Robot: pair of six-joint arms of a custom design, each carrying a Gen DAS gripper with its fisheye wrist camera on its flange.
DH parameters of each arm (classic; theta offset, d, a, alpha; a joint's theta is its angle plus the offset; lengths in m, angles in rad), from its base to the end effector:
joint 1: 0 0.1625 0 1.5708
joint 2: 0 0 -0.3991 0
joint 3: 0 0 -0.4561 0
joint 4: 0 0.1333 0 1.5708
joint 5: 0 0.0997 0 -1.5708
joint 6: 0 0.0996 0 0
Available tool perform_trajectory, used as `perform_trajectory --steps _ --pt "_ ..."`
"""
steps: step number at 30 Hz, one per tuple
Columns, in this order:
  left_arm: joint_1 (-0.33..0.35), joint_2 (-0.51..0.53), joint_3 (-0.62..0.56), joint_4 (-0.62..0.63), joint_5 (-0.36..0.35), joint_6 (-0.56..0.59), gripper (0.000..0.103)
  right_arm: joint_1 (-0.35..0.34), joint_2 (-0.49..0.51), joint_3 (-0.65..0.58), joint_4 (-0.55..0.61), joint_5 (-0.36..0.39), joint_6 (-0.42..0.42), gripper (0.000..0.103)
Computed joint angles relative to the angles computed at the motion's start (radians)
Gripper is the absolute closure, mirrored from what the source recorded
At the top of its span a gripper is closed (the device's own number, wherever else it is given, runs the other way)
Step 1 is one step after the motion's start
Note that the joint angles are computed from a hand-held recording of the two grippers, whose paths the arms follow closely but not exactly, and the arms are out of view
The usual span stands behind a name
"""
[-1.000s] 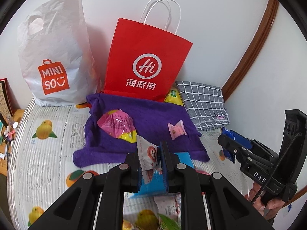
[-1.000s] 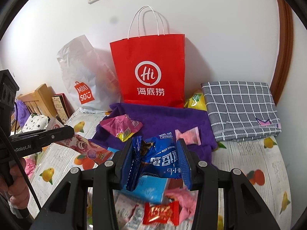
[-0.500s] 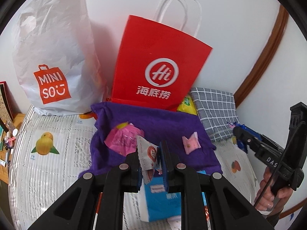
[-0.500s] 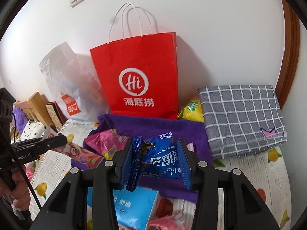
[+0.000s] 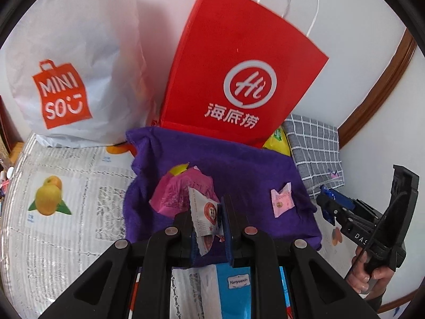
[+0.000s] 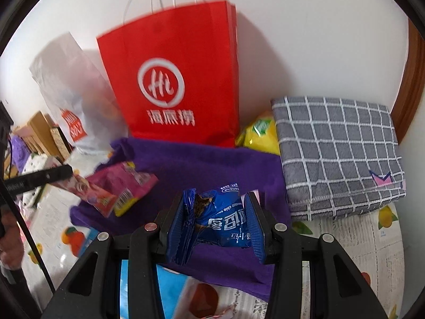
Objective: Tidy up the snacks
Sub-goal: 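Carry the blue packet with the right tool while the left tool carries the pink-white wrapper toward the purple towel, then lower both held snacks onto the purple towel and open both tools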
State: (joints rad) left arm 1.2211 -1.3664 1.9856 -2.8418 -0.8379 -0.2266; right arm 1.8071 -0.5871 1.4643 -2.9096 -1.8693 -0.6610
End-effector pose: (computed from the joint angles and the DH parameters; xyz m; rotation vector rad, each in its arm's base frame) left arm -0.0097 -0.6102 0.2902 -0.1644 2.4347 -1.0481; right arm 0.2780 -0.7102 -0.0080 1.0879 -2.4803 0.5360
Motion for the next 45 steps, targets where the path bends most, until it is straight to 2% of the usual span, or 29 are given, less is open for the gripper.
perform_trajectory --steps 5,27,33,35,37,38,40,42,45 --pt "0.026 0.039 -0.027 0.014 -0.047 -0.007 0.087 -0.017 0.039 -0.042 0.052 -0.037 -0.003 0.059" --pt "0.057 0.099 -0.088 0.08 -0.075 -0.026 0.087 -0.038 0.112 -0.108 0.089 -0.094 0.011 0.058" --pt "0.059 0.093 -0.091 0.096 -0.077 -0.028 0.086 -0.035 0.109 -0.102 0.082 -0.093 -0.015 0.049" --pt "0.058 0.092 -0.094 0.112 -0.069 -0.034 0.081 -0.033 0.095 -0.089 0.085 -0.083 -0.014 0.041" --pt "0.055 0.087 -0.092 0.118 -0.063 -0.039 0.069 -0.034 0.076 -0.068 0.069 -0.067 -0.011 0.027" --pt "0.053 0.081 -0.087 0.113 -0.061 -0.042 0.065 -0.034 0.069 -0.06 0.062 -0.064 -0.012 0.025" --pt "0.047 0.066 -0.073 0.098 -0.056 -0.041 0.045 -0.032 0.049 -0.038 0.047 -0.061 -0.012 0.024" --pt "0.033 0.05 -0.054 0.073 -0.035 -0.029 0.039 -0.031 0.023 -0.009 0.03 -0.058 -0.01 0.024" --pt "0.008 0.02 -0.029 0.074 0.002 -0.028 0.038 -0.032 -0.022 0.047 -0.012 -0.048 0.006 0.024"
